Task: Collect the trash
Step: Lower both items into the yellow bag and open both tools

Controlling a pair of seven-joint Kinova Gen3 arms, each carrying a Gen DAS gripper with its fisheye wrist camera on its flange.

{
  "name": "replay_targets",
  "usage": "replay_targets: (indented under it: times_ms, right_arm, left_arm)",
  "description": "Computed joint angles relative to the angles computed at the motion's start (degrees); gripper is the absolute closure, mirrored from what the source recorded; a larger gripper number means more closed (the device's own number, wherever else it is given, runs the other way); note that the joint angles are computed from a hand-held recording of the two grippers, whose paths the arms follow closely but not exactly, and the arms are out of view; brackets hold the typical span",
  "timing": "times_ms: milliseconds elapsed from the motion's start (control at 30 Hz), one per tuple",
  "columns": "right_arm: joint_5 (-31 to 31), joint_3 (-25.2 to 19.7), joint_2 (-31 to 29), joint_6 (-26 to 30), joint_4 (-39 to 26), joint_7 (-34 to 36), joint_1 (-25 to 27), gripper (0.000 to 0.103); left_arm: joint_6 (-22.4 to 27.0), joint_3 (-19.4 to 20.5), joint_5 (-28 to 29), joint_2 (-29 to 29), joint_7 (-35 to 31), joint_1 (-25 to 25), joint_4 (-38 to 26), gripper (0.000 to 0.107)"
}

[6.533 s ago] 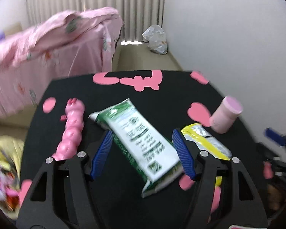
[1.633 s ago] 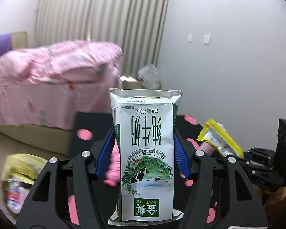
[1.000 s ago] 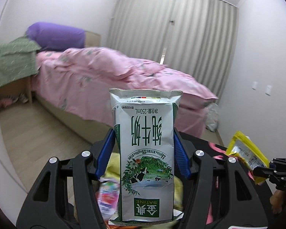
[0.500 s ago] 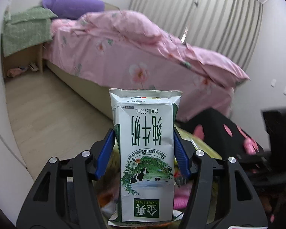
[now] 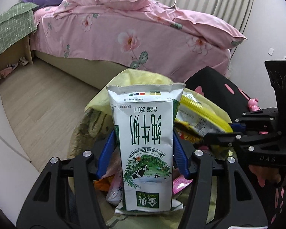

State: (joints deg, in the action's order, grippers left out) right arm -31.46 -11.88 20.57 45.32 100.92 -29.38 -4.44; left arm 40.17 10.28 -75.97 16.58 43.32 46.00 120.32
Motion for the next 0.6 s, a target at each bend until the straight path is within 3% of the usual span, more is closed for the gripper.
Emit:
replay_targets:
  times_ms: [267,400,467,600]
  right_arm:
    - [-1.2,-0.5,-1.8,-3.3,2.9,2.0,0.3,0.084]
    - [-3.1,-0.6,-2.3,-2.7,3.4,3.6,1.3,0.083]
    - [-2.7,-0.1,-2.4,-1.7,3.1,2.8,0.9,0.072]
    - [-6.2,0.0,-4.1,-0.5,4.6,5.5,2.8,0.061]
  left_arm:
    - [-8.5,-0.5,-5.5,-3.1,4.8,-4.1,4.0,0.053]
    - [-9.6,0.6,-6.4,-5.0,5.6,-5.5,4.8,0.053]
    - [-10.7,1.1,-5.4,-6.4,4.0,-6.5,5.0,0.053]
    - [-11.4,1.7,-1.9,-8.8,0.5,-7.9,4.7,0.045]
